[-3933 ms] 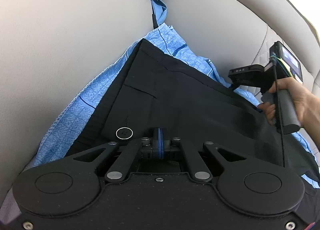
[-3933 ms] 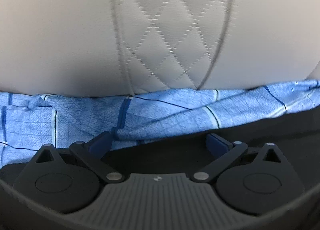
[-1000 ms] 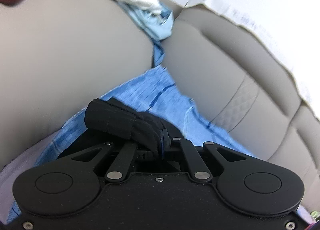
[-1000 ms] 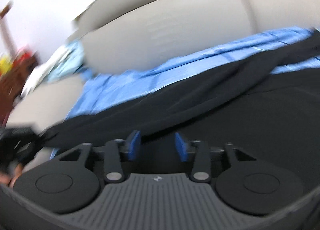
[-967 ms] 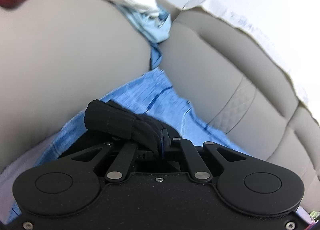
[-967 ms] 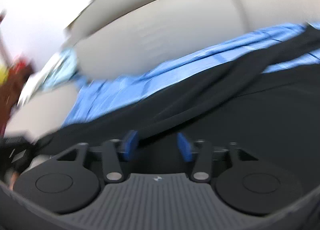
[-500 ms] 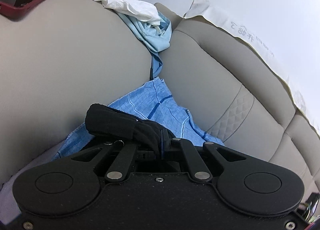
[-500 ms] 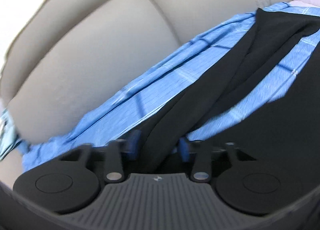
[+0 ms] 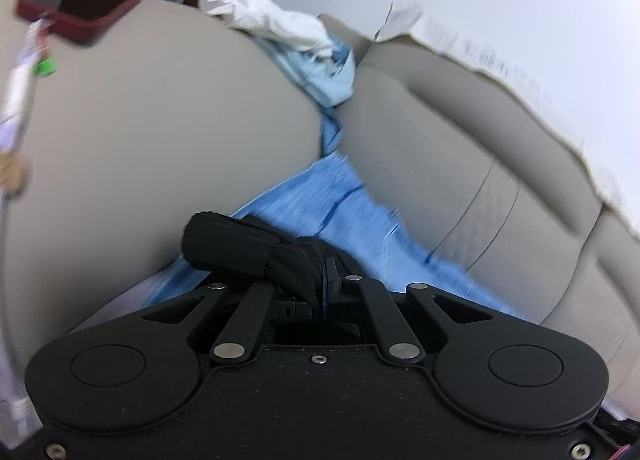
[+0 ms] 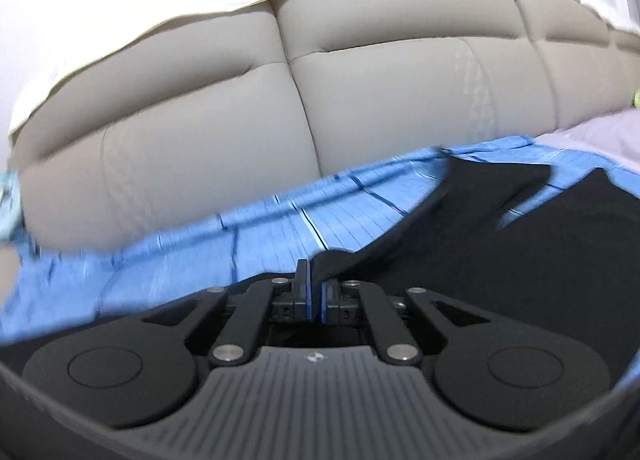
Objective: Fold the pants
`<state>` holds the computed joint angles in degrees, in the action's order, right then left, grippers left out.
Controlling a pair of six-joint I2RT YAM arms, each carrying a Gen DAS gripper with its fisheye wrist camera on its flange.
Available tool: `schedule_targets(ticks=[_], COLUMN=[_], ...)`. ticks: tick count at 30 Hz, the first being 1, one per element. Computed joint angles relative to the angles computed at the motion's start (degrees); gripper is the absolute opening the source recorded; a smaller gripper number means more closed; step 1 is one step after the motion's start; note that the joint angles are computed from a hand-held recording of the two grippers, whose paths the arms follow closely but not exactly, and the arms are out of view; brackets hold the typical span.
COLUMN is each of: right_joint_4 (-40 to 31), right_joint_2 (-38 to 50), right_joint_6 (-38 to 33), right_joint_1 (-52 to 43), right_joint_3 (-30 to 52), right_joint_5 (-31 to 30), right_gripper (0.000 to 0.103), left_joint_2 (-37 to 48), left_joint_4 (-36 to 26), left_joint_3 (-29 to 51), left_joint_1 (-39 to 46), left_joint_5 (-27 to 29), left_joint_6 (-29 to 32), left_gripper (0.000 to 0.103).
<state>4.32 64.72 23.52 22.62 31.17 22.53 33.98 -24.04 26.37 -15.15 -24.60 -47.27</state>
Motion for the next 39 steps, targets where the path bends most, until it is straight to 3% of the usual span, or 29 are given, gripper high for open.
schedule_targets(ticks=[5,9,10,11,12,16,21,25,28,29,30,31,36,39], right_joint_4=[-10.4,-19.1,-18.5,-17.6,-15.4,-2.3,2.8,1.2,-0.7,-2.6,-4.9,-8.3,-22.2,-25.7], right_joint_2=[-13.5,-20.1,-19.6,-17.9,-15.1,-1.2,14.8,22.7,23.0,24.4,26.5,29.7,47.5,53.9], right_joint_6=[4.3,6.0,5.6,4.8,3.9,-3.9,-12.1,-15.1,-16.4,-17.9,-19.4,-20.6,-19.0,-17.1], right_joint_1=[5.7,13.2,14.0,13.8,12.9,2.7,-10.7,-18.3,-24.4,-25.5,-25.7,-25.4,-22.3,-22.3], right_joint_3=[-9.5,-11.5,-11.8,-11.5,-11.4,-8.2,3.5,13.0,17.2,20.2,23.6,28.5,51.6,58.6], right_joint_5=[4.6,12.0,14.1,16.1,17.6,17.7,13.6,9.6,-3.7,-8.0,-9.9,-10.9,-6.9,-5.2], right_gripper=[0.005,0.009,0.010,0.032,0.036,0.036,0.037,0.037,0.064,0.078,0.085,0.085,0.089,0.086], left_joint_2=[-4.6,-8.3,-7.7,-6.6,-5.3,-2.4,-3.4,-2.8,-0.7,0.0,0.7,1.3,5.5,7.2], left_joint_4=[-12.3,-16.5,-16.3,-16.0,-15.5,-15.3,-14.8,-13.4,-12.4,-12.0,-11.7,-11.5,-11.5,-11.3], left_joint_3=[-2.2,-3.8,-4.1,-4.3,-4.4,-4.3,-5.2,-5.2,-4.8,-4.7,-4.5,-4.3,-3.2,-2.7], left_joint_1=[-11.9,-13.4,-12.5,-11.7,-11.1,-13.3,-12.4,-10.7,-11.0,-10.9,-10.8,-10.9,-14.0,-14.5], left_joint_5=[-9.9,-10.8,-10.1,-9.5,-9.2,-11.4,-10.2,-9.0,-9.6,-9.7,-9.8,-10.0,-13.7,-14.6], left_joint_6=[-8.0,-10.8,-10.8,-10.7,-10.6,-10.4,-10.2,-9.0,-9.3,-9.5,-9.5,-9.5,-11.1,-11.1], left_gripper=[0.005,0.006,0.006,0.006,0.006,0.006,0.008,0.009,0.010,0.010,0.010,0.010,0.011,0.012])
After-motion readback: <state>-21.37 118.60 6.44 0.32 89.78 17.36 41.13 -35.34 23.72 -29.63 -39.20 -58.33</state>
